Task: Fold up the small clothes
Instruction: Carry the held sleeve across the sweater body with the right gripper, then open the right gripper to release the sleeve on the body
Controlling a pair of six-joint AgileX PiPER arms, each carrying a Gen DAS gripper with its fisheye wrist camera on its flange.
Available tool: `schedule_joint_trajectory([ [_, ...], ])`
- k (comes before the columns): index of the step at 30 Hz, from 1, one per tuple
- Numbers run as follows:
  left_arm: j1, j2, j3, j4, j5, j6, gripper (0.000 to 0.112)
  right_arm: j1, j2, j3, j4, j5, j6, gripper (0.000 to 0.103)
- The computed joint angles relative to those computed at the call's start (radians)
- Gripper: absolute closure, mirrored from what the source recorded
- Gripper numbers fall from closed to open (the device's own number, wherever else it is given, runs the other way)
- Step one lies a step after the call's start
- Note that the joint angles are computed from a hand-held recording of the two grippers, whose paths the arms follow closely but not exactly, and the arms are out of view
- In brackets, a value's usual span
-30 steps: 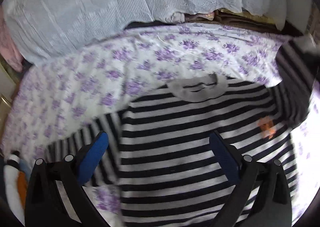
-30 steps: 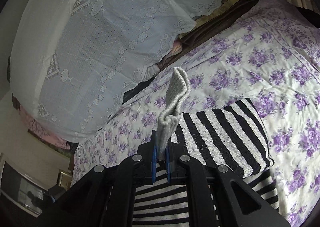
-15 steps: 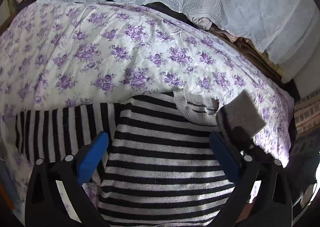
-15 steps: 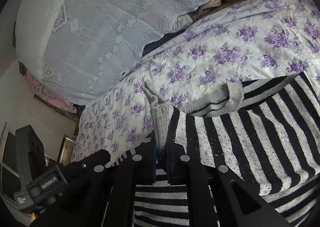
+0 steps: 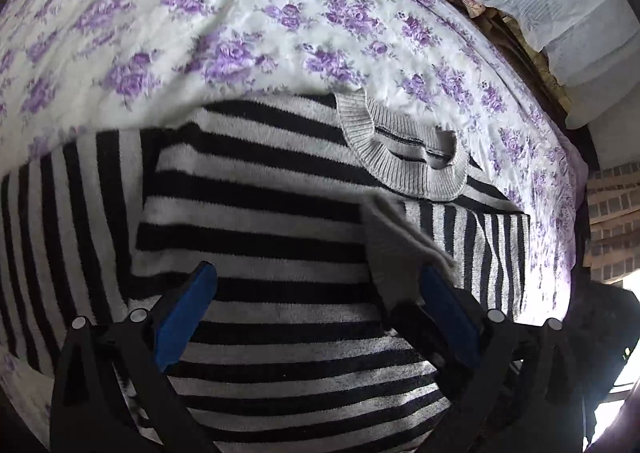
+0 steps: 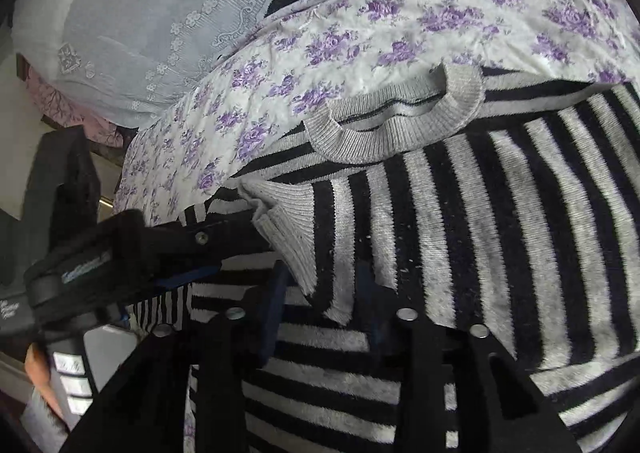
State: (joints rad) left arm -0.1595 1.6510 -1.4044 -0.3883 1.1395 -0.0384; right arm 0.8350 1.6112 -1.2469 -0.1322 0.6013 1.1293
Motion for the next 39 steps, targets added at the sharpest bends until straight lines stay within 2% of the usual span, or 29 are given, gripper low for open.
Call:
schedule_joint_trajectory([
  [4, -0.007, -0.035, 0.05, -0.049, -0.034, 0.027, 0.014, 0.016, -0.115, 0.095, -0.036, 0.026, 0.047, 0.06],
  [9, -0.048, -0.092, 0.073, -0.059, -0.048, 0.03, 0.014, 0.03, -0.202, 0.2, -0.097, 0.009, 0.169, 0.062],
  [12, -0.145, -0.096, 0.067, 0.107, -0.077, -0.028, 0.014, 0.036, -0.24, 0.238, -0.122, 0.013, 0.218, 0.063],
  [14, -0.172, -0.058, 0.063, 0.189, -0.06, -0.066, 0.014, 0.044, -0.277, 0.261, -0.148, 0.029, 0.254, 0.063],
  [19, -0.074, -0.063, 0.162, 0.047, -0.119, -0.057, 0.017, 0.088, -0.377, 0.313, -0.26, 0.094, 0.388, 0.065],
  [20, -0.072, -0.059, 0.163, 0.049, -0.14, -0.064, 0.021, 0.091, -0.394, 0.325, -0.272, 0.107, 0.407, 0.066],
  [21, -0.078, -0.053, 0.157, 0.068, -0.166, -0.072, 0.039, 0.092, -0.409, 0.336, -0.282, 0.12, 0.421, 0.07],
  [22, -0.083, -0.052, 0.156, 0.084, -0.185, -0.073, 0.064, 0.092, -0.424, 0.347, -0.29, 0.134, 0.433, 0.071],
  [25, -0.087, -0.026, 0.104, 0.126, -0.205, -0.08, 0.101, 0.08, -0.454, 0.359, -0.312, 0.187, 0.458, 0.077],
  [27, -0.067, -0.083, 0.144, 0.105, -0.254, -0.051, 0.105, 0.057, -0.471, 0.356, -0.337, 0.218, 0.456, 0.08],
  [28, -0.071, -0.104, 0.149, 0.139, -0.277, -0.075, 0.105, 0.039, -0.473, 0.353, -0.342, 0.224, 0.443, 0.08],
  [30, -0.11, -0.116, 0.146, 0.277, -0.316, -0.148, 0.105, -0.018, -0.466, 0.354, -0.352, 0.21, 0.41, 0.081],
  [32, -0.157, -0.083, 0.136, 0.414, -0.315, -0.222, 0.105, -0.089, -0.439, 0.359, -0.341, 0.172, 0.377, 0.081],
  [33, -0.162, -0.064, 0.136, 0.44, -0.307, -0.232, 0.105, -0.138, -0.412, 0.363, -0.309, 0.149, 0.334, 0.081],
  [34, -0.152, -0.049, 0.139, 0.439, -0.285, -0.221, 0.105, -0.189, -0.369, 0.356, -0.254, 0.152, 0.267, 0.082],
  [36, -0.113, -0.05, 0.157, 0.379, -0.255, -0.196, 0.105, -0.278, -0.317, 0.393, -0.158, 0.117, 0.199, 0.102],
  [37, -0.099, -0.078, 0.181, 0.347, -0.268, -0.18, 0.105, -0.292, -0.33, 0.418, -0.152, 0.085, 0.211, 0.103],
  [38, -0.093, -0.117, 0.202, 0.328, -0.281, -0.156, 0.105, -0.294, -0.339, 0.414, -0.148, 0.09, 0.209, 0.101],
  [39, -0.101, -0.141, 0.211, 0.338, -0.293, -0.152, 0.105, -0.289, -0.35, 0.4, -0.158, 0.098, 0.204, 0.096],
])
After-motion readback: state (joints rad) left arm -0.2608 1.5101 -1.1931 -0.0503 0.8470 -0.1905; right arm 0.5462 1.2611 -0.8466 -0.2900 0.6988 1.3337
